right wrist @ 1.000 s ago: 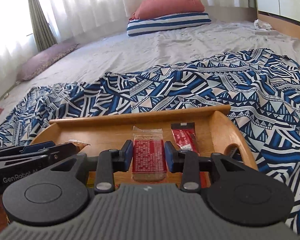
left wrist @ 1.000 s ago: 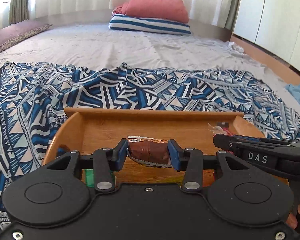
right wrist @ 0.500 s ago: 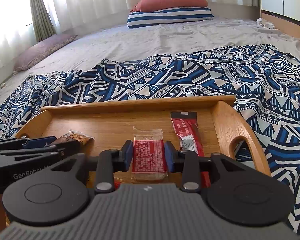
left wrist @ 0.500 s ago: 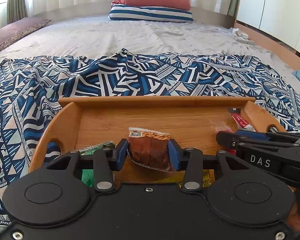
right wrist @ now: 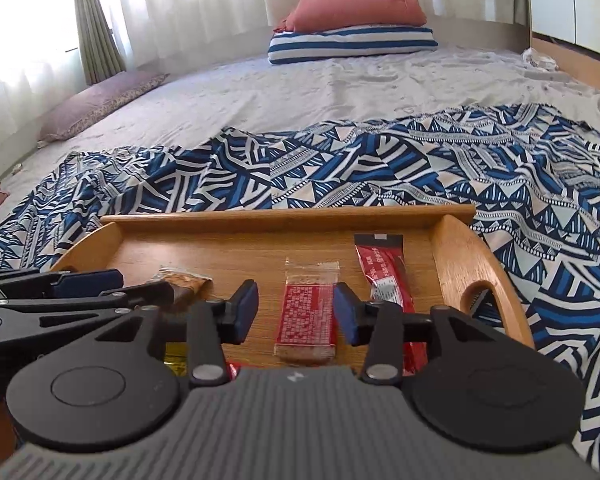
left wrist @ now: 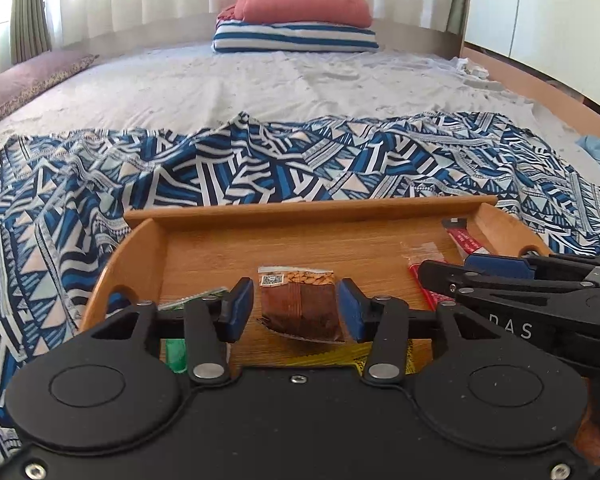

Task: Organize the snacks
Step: 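Open both tools to drop the packets into the tray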

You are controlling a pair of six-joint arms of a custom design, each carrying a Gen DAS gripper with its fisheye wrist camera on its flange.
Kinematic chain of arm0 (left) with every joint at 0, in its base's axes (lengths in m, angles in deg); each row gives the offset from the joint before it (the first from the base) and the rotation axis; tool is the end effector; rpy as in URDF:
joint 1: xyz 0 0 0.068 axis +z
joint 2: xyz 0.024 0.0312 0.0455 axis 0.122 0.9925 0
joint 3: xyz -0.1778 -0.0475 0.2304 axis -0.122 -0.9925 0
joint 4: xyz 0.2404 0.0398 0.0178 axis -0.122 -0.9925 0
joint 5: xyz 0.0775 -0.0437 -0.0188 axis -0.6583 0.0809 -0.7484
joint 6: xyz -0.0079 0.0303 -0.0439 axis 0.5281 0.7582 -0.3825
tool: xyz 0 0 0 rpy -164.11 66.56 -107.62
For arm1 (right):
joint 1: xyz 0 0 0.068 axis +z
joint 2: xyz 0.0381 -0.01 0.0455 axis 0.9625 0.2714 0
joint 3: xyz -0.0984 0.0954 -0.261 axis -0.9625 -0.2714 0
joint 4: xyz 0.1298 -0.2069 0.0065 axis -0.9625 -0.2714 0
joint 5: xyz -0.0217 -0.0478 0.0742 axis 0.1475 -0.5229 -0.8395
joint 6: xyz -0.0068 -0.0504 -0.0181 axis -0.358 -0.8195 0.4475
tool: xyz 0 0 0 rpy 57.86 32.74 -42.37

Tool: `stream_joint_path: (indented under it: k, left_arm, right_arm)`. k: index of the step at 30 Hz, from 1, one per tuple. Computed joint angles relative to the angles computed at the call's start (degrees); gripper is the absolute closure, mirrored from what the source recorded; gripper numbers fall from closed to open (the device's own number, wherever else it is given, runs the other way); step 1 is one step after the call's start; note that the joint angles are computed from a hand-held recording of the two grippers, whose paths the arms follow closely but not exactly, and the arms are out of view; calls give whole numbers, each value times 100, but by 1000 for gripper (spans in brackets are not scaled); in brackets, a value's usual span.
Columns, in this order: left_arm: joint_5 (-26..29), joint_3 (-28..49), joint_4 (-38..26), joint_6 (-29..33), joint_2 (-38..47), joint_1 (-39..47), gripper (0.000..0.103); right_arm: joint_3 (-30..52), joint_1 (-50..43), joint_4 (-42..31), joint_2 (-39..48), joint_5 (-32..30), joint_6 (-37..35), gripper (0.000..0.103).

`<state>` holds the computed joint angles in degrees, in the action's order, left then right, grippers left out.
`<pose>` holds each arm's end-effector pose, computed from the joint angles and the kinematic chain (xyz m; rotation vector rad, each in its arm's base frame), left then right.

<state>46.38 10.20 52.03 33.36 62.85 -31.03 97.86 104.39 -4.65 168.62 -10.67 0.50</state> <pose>0.3057 -0.2325 0.1221 0.5000 2.2559 -0.2559 0.2205 0.1114 0.1016 0.2657 2.2234 0.1133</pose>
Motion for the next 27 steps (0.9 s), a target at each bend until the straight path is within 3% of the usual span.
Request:
stream_joint_path:
  k: [11,19,27]
  left_arm:
    - [-139,-1440,479,183,-1416,-8,25]
    - [-356,-2511,518,442,-2568,-199,19]
    - [-398,-3213,78,330,-3526,-459,17]
  right_arm:
    - [-436,959,-913,-1350,755,69,19]
    - [-356,2510,-2225,-1931,1910,422,11]
    - [-242,3775,-3352,-2301,2494,1266,2]
